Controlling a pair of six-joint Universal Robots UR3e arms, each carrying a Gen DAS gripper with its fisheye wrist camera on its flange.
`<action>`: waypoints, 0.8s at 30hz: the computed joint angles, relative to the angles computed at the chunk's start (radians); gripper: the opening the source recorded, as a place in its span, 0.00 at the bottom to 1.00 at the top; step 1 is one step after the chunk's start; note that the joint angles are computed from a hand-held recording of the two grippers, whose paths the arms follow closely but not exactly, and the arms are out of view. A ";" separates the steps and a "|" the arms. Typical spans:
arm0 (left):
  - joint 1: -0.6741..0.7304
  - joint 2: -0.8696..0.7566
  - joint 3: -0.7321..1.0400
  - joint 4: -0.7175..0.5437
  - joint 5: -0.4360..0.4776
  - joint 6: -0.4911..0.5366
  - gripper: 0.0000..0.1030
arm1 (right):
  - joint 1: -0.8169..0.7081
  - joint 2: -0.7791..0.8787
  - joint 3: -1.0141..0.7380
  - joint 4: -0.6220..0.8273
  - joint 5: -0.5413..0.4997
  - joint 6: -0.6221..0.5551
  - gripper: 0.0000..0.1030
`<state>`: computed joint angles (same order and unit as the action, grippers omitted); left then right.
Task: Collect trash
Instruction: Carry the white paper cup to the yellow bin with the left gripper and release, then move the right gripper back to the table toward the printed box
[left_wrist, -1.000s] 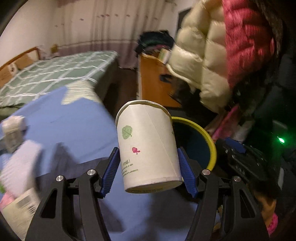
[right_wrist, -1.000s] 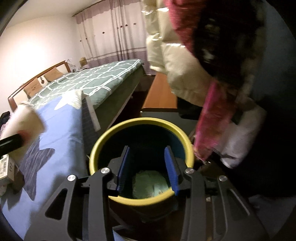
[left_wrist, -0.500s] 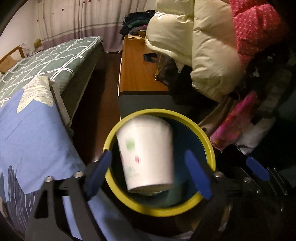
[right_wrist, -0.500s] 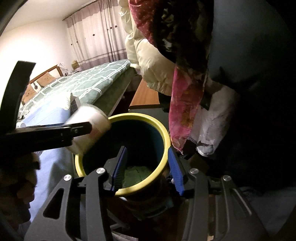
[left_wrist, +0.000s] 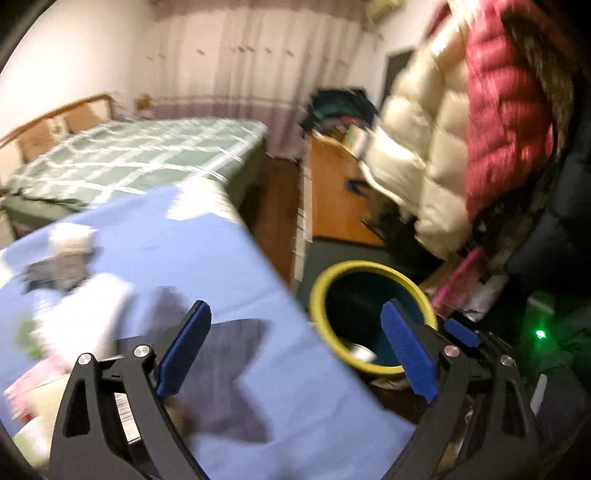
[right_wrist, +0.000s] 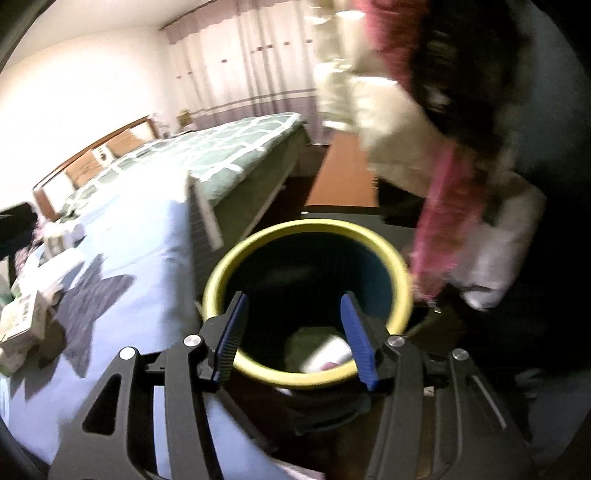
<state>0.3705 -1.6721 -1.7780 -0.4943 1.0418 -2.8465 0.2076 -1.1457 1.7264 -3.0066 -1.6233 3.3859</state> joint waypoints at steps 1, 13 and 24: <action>0.067 0.072 -0.064 0.004 -0.023 0.017 0.91 | 0.019 0.007 -0.016 0.008 -0.002 0.000 0.50; 0.806 0.563 -0.392 -0.234 -0.277 0.264 0.91 | 0.254 0.237 -0.461 0.212 0.084 -0.051 0.51; 1.079 0.628 -0.450 -0.365 -0.358 0.386 0.91 | 0.405 0.395 -0.805 0.363 0.147 -0.104 0.53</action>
